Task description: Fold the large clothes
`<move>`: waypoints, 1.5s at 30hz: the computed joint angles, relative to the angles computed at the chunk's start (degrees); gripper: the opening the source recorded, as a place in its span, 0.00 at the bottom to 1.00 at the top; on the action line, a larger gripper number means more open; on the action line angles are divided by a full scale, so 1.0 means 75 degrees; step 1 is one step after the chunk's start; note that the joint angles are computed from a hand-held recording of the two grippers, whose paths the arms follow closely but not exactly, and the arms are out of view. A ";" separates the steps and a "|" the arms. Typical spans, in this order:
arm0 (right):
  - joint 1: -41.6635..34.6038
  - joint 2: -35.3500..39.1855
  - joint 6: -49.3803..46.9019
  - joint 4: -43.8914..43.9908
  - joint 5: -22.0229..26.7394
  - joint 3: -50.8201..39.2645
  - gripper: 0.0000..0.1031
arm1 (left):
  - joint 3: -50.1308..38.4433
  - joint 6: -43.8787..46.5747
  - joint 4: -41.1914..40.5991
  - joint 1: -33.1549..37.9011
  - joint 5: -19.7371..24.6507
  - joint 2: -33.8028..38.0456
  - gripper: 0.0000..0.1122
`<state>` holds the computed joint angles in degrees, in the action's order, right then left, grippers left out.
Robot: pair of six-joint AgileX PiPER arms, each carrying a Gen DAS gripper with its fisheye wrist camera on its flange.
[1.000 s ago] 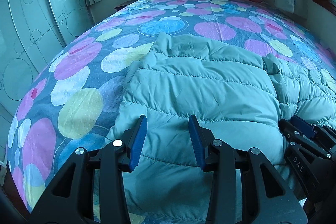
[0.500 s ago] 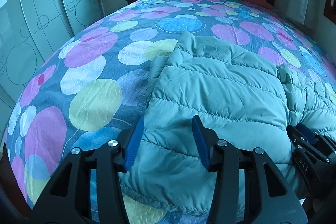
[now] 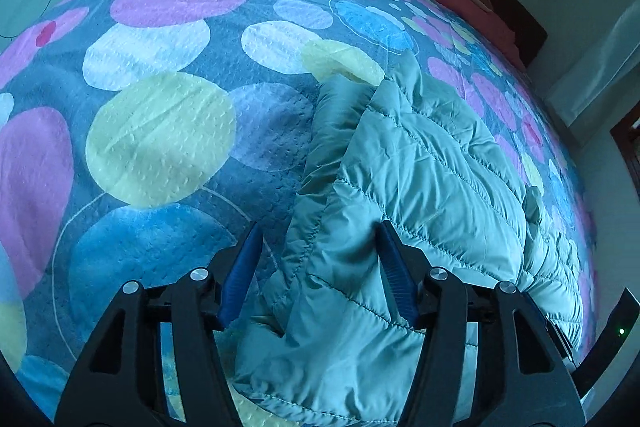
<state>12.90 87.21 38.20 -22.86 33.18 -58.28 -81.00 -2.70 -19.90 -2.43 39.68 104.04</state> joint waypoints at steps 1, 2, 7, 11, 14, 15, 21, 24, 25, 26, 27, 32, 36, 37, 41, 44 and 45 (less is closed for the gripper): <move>0.0004 -0.0009 0.0009 -0.0008 -0.0004 0.0014 0.26 | -0.0031 0.0047 -0.0087 0.0029 0.0026 0.0055 0.54; -0.0005 0.0007 -0.0001 -0.0009 -0.0004 -0.0007 0.26 | -0.0058 0.0150 -0.0256 0.0073 0.0065 0.0119 0.54; -0.0001 -0.0005 0.0006 -0.0001 -0.0030 0.0025 0.26 | -0.0155 0.0925 -0.1549 0.0452 0.0464 0.0379 0.55; 0.0009 -0.0008 0.0038 -0.0029 -0.0034 0.0029 0.26 | 0.0029 0.1615 -0.2345 0.0691 0.0574 0.0378 0.55; 0.0006 -0.0016 0.0035 -0.0027 -0.0047 0.0045 0.26 | -0.0290 0.1670 -0.2598 0.0777 0.0823 0.0643 0.56; 0.0004 -0.0021 0.0032 -0.0019 -0.0053 0.0055 0.26 | -0.0422 0.1698 -0.2669 0.0795 0.0903 0.0764 0.57; -0.0013 -0.0021 -0.0015 0.0034 -0.0055 0.0024 0.26 | -0.0573 0.1740 -0.3129 0.1004 0.1010 0.0951 0.59; -0.0005 -0.0036 0.0012 -0.0006 -0.0053 0.0048 0.26 | -0.0747 0.1518 -0.3080 0.0988 0.1048 0.1063 0.59; 0.0001 -0.0047 0.0027 -0.0011 -0.0061 0.0067 0.26 | -0.0831 0.1420 -0.2989 0.0935 0.1060 0.1100 0.59; -0.0008 -0.0017 0.0013 -0.0008 -0.0058 0.0031 0.26 | -0.0895 0.1399 -0.2927 0.0880 0.1060 0.1119 0.59; 0.0003 -0.0034 0.0032 -0.0016 -0.0059 0.0054 0.26 | -0.0956 0.1434 -0.2903 0.0814 0.1068 0.1141 0.59; 0.0020 -0.0022 0.0078 -0.0062 -0.0070 0.0057 0.26 | -0.0983 0.1689 -0.3245 0.0659 0.1140 0.1253 0.43; 0.0049 -0.0058 0.0145 -0.0103 -0.0098 0.0124 0.26 | -0.0751 0.1743 -0.3212 0.0563 0.0800 0.1090 0.28; 0.0048 -0.0051 0.0122 -0.0095 -0.0063 0.0079 0.26 | -0.0669 0.1775 -0.3252 0.0555 0.0721 0.1014 0.22; 0.0026 -0.0027 0.0064 -0.0062 -0.0031 0.0011 0.26 | -0.0477 0.1442 -0.2545 0.0203 0.0228 0.0570 0.10; 0.0052 0.0007 0.0106 -0.0153 0.0041 -0.0058 0.26 | -0.0381 0.0898 -0.1638 -0.0184 -0.0170 0.0166 0.08; 0.0052 -0.0015 0.0088 -0.0160 0.0098 -0.0096 0.26 | -0.0352 0.0728 -0.1376 -0.0303 -0.0271 0.0034 0.08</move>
